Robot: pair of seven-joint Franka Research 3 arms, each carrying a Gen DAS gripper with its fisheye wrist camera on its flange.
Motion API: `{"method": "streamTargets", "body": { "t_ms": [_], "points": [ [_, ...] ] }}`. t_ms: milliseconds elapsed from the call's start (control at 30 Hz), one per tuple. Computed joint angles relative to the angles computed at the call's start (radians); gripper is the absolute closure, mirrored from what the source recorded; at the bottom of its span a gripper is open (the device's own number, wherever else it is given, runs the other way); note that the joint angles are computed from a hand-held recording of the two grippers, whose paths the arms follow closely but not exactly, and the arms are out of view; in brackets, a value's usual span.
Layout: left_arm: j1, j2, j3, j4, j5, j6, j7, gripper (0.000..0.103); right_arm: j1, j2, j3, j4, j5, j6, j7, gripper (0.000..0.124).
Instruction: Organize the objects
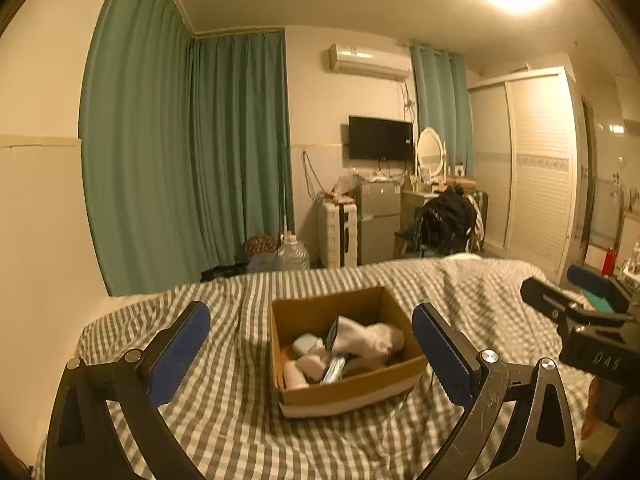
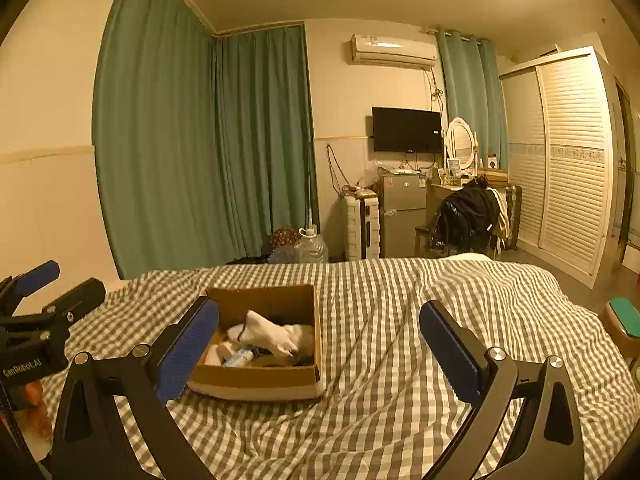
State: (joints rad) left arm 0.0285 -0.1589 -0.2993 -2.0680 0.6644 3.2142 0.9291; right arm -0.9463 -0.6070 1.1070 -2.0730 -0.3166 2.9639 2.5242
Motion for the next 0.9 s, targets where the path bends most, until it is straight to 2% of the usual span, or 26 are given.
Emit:
{"method": "streamTargets", "body": {
  "t_ms": [33, 67, 200, 267, 333, 433, 567, 900],
  "points": [
    [0.032, 0.000, -0.028, -0.003, 0.025, -0.003, -0.031, 0.000, -0.002, -0.002, 0.004, -0.004, -0.001, -0.001, 0.002, 0.023],
    [0.037, 0.002, -0.032, -0.005, 0.034, -0.005, -0.042, 0.000, -0.006, -0.002, 0.011, -0.007, -0.005, 0.002, 0.000, 0.023],
    [-0.022, 0.013, 0.015, -0.012, 0.000, -0.025, -0.004, 0.000, -0.037, -0.021, 0.040, -0.008, -0.007, 0.002, -0.005, 0.023],
    [-0.005, 0.012, 0.000, -0.008, 0.029, -0.028, -0.032, 0.000, -0.048, -0.016, 0.052, -0.001, 0.002, -0.001, -0.013, 0.023],
    [-0.027, 0.012, 0.019, -0.011, 0.014, -0.028, -0.017, 0.000, -0.050, -0.016, 0.056, -0.001, 0.012, 0.004, -0.018, 0.023],
    [-0.013, 0.011, 0.009, -0.008, 0.035, -0.029, -0.043, 0.000, -0.054, -0.022, 0.061, -0.002, 0.027, 0.001, -0.025, 0.023],
    [-0.042, 0.010, 0.036, -0.011, 0.006, -0.033, -0.020, 0.000, -0.061, -0.030, 0.070, -0.001, 0.040, 0.001, -0.034, 0.023],
    [-0.015, 0.005, 0.017, -0.013, 0.044, -0.029, -0.054, 0.000, -0.073, -0.044, 0.084, -0.001, 0.072, 0.001, -0.055, 0.023]
  ]
}}
